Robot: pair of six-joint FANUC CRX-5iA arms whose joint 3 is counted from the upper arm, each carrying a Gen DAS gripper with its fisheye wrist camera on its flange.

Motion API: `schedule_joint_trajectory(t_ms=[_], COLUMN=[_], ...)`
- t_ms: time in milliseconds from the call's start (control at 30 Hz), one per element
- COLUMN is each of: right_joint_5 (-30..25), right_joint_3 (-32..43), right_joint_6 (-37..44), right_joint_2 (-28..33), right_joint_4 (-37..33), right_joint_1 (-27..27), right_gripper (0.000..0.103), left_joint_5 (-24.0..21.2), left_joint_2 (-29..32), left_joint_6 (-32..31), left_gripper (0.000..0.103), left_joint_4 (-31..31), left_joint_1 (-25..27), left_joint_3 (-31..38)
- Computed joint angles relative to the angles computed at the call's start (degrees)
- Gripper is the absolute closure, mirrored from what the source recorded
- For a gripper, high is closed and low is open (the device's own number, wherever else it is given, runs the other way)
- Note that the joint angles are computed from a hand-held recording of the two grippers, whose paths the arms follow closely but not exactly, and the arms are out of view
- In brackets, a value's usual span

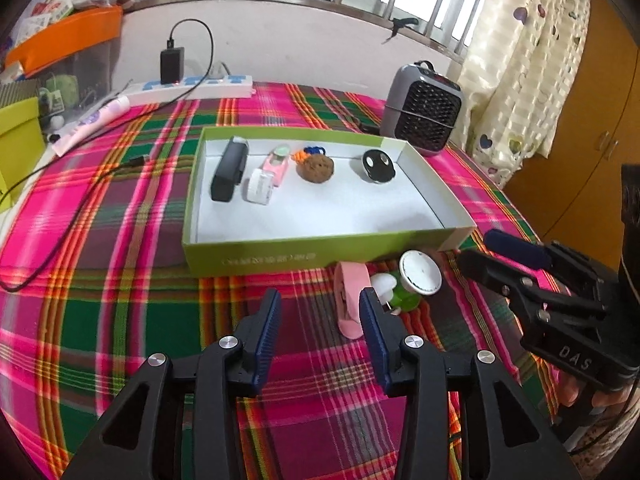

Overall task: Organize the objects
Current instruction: 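Lift both open tools up out of the white box, then move the left tool to the pink tube while the right tool approaches another walnut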

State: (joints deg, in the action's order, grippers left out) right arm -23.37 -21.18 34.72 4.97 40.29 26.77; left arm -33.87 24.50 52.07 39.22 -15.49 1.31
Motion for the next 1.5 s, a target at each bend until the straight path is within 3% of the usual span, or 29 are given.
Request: schedule_joint_trajectory(t_ms=[267,833,1333,1500], right_joint_5=[-0.1,-1.7,-2.1,-2.2], right_joint_3=[-3.2,-0.5,1.2,1.5], right_joint_6=[-1.2,4.7,8.6,9.3], right_joint_2=[-2.2,-0.2,0.6,0.7], right_joint_4=[-1.1,-8.3,-11.2,-11.6], right_joint_1=[-0.3,-0.4,0.1,0.3], right_gripper=[0.055,0.055,0.055,0.055], left_joint_5=[-1.0,-3.2,-2.6,-3.4], left_joint_2=[-0.3,1.4,2.3,3.3], left_joint_6=[-2.0,-1.0,6.3,5.8], left_gripper=[0.064,0.064,0.064,0.064], left_joint_4=[0.5,-1.1,-7.5,-8.2], left_joint_1=[0.0,-0.6,-0.1,-0.3], left_joint_3=[-1.1,1.5,4.5,6.1])
